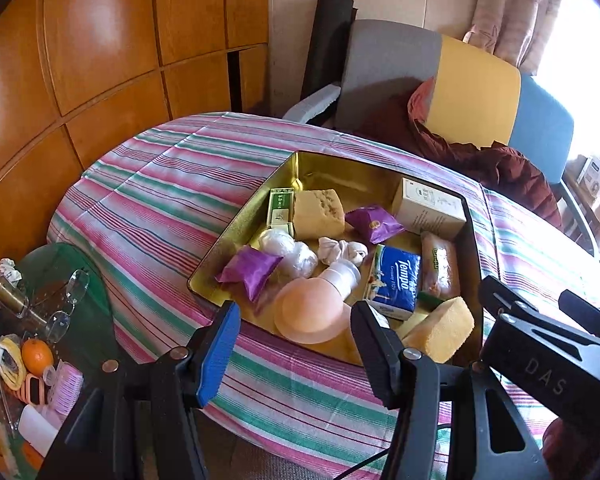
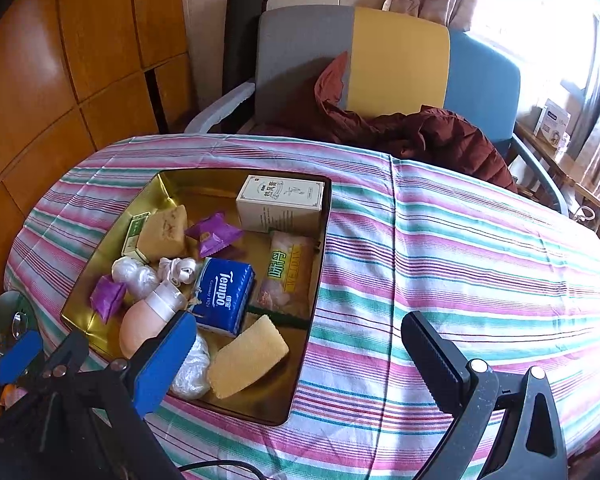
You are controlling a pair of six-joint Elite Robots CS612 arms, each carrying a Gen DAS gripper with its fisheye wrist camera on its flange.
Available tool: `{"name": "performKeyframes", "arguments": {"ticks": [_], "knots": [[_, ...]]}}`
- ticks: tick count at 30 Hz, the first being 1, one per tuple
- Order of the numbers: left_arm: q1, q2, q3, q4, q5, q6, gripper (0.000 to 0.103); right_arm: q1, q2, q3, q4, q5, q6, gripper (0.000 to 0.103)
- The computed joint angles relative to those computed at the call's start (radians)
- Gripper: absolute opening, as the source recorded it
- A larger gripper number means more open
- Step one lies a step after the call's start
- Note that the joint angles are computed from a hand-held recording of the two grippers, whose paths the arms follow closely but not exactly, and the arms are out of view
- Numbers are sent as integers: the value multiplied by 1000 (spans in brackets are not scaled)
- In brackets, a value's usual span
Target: Organize objects
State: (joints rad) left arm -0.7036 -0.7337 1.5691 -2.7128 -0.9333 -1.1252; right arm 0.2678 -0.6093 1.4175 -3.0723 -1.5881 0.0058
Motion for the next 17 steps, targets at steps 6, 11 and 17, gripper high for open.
{"name": "performKeyframes", "arguments": {"ticks": [6, 11, 17], "knots": [[2, 0, 1, -14, -13, 3, 58, -4, 1, -3, 7, 3, 16, 103], [7, 2, 2, -26, -37, 1, 58, -5, 2, -3, 5, 6, 17, 103], [6, 3, 0, -11, -26, -15, 58, -6, 2, -5, 14, 12, 18, 103]]}}
